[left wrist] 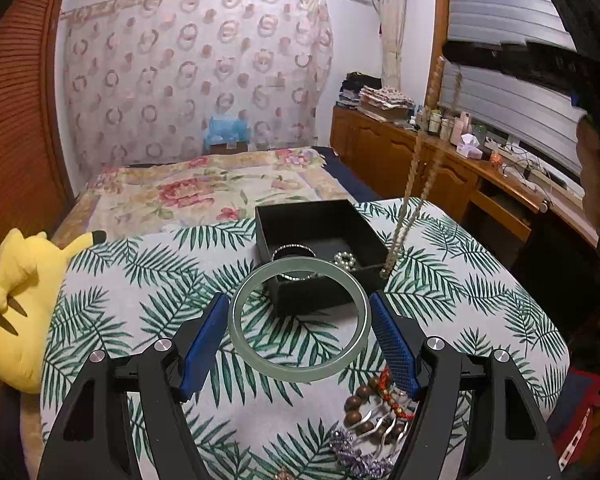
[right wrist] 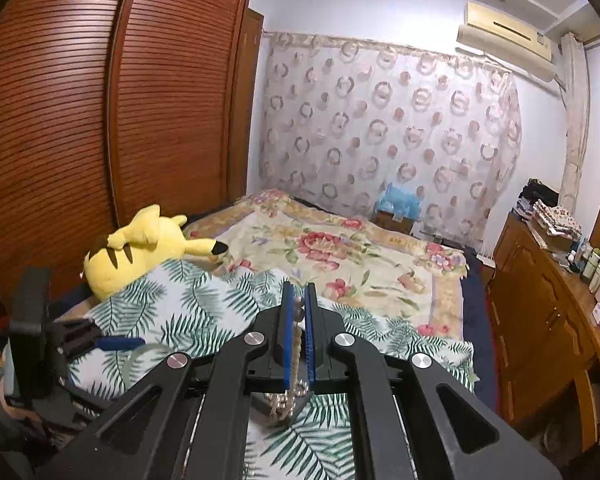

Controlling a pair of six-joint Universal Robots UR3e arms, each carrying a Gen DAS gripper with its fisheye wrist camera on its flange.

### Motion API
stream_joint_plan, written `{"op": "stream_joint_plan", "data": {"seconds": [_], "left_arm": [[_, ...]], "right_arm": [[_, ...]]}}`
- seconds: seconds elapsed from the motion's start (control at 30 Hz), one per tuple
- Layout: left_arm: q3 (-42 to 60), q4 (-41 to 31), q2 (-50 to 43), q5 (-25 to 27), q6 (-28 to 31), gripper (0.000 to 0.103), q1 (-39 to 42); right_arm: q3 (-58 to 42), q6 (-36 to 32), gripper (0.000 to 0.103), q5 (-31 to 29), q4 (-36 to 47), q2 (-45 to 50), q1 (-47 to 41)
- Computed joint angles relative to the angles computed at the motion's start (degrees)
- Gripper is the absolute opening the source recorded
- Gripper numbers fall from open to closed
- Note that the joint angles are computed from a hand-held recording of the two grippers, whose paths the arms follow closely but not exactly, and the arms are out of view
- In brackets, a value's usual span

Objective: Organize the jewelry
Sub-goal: 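Lower the pearl necklace into the box with the right gripper while the left carries the jade bangle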

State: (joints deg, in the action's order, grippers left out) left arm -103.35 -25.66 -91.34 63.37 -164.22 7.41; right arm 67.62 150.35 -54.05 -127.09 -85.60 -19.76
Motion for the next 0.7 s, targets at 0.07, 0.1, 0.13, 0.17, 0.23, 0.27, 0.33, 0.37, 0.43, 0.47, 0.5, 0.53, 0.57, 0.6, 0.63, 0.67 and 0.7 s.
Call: {"op": "stream_joint_plan", "data": {"seconds": [0.07,0.1,0.13,0.17,0.23,0.27,0.33,0.37,0.43,0.47,0.5,0.53,0.57,0.6,0.63,0.67,0.7], "left_arm": [[1.56,-0.17,-1.08,0.39,-0.18,0.069,-0.31],[2.12,-0.19,-1.47,0.57,-0.27,0.069,-0.46],[2.73,-0.22,-1.93,0.74,-0.33,0.069,-0.6],[3.49,-0.3,-2.43,0.97,-0.39,0.069,-0.79],[4.78,-0.43,-3.36,1.39,-0.55,0.069,-1.15],[5.39,-0.57,-3.8,1.47,-0.56,0.069,-1.23],[6.75,-0.68,-4.9,1.88,-0.67,0.069,-1.54],[7.5,-0.71,-5.53,2.23,-0.77,0.069,-1.8],[9.18,-1.0,-6.96,2.86,-1.01,0.069,-2.29],[10.05,-1.05,-7.83,3.23,-1.15,0.069,-2.59],[10.82,-1.18,-8.57,3.56,-1.24,0.069,-2.82],[11.58,-1.25,-9.33,3.93,-1.33,0.069,-3.08],[12.36,-1.32,-10.1,4.29,-1.43,0.069,-3.37],[12.79,-1.26,-10.62,4.53,-1.54,0.069,-3.57],[13.3,-1.17,-11.23,4.73,-1.72,0.069,-3.77],[14.13,-1.12,-12.29,5.12,-1.84,0.069,-4.2],[14.49,-1.12,-12.83,5.58,-1.73,0.069,-4.55]], "right_arm": [[-4.23,0.78,0.006,-1.18,0.85,2.57,1.02],[-5.83,1.17,0.006,-2.23,1.12,3.52,1.75],[-7.85,1.63,0.006,-3.15,1.43,4.78,2.36],[-9.38,1.94,0.006,-3.34,1.81,5.67,2.55],[-13.54,2.82,0.006,-4.35,2.64,8.28,3.3],[-15.35,3.24,0.006,-5.15,2.86,9.57,3.75],[-18.0,3.8,0.006,-6.19,3.38,11.66,4.37],[-19.08,3.93,0.006,-6.54,3.68,12.63,4.57],[-19.57,4.13,0.006,-7.0,4.07,14.0,5.0],[-19.44,3.99,0.006,-7.01,4.43,14.57,5.18],[-18.8,4.04,0.006,-7.21,4.4,15.05,5.43],[-18.11,3.98,0.006,-7.19,4.41,15.41,5.47],[-17.34,3.85,0.006,-6.88,4.89,16.11,5.44],[-16.27,3.97,0.006,-6.93,4.6,16.51,5.6],[-15.08,4.38,0.007,-7.23,3.93,16.96,5.66],[-13.76,4.9,0.007,-7.67,3.01,17.25,5.87],[-12.66,5.19,0.007,-7.84,2.29,18.18,5.9]]}}
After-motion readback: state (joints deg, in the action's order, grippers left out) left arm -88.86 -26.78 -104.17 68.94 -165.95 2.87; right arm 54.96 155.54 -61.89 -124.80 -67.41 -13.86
